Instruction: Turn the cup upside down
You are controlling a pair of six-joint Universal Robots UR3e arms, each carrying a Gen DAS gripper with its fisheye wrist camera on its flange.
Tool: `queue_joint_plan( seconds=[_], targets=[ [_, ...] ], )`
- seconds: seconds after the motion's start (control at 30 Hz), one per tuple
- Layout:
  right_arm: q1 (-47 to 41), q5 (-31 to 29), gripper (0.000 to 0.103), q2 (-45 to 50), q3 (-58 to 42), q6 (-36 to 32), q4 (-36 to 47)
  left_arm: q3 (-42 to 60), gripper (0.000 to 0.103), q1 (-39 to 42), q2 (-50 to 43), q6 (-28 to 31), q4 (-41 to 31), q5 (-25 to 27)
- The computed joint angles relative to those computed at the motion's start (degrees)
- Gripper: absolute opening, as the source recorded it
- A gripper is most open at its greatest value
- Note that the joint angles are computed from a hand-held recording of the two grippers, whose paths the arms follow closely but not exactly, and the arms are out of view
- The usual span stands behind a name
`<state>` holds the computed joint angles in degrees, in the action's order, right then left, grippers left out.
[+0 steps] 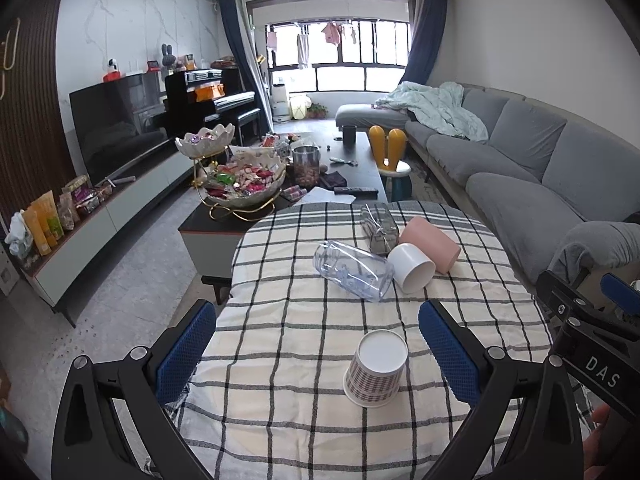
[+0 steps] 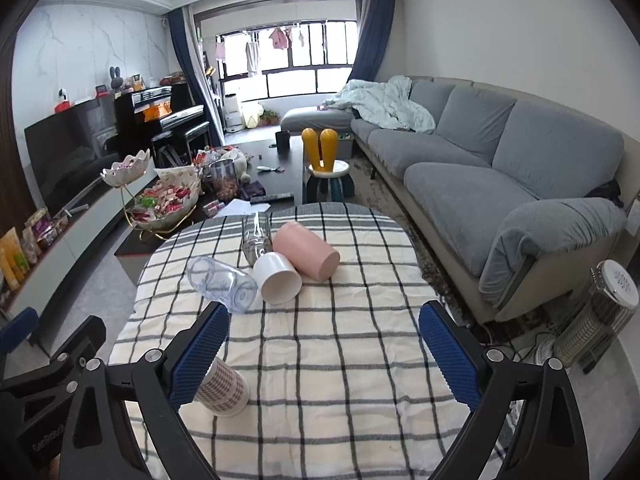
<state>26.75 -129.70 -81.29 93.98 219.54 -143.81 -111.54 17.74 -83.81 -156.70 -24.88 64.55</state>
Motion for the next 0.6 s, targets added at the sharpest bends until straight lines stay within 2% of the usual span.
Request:
queue_joint_plan(
  seconds=[0.6],
  targets=[
    [0.38, -0.91, 0.097, 0.40, -0.58, -0.25, 0.01, 0.48, 0.103, -0.41, -0.74, -0.46, 0.09, 1.02]
  ],
)
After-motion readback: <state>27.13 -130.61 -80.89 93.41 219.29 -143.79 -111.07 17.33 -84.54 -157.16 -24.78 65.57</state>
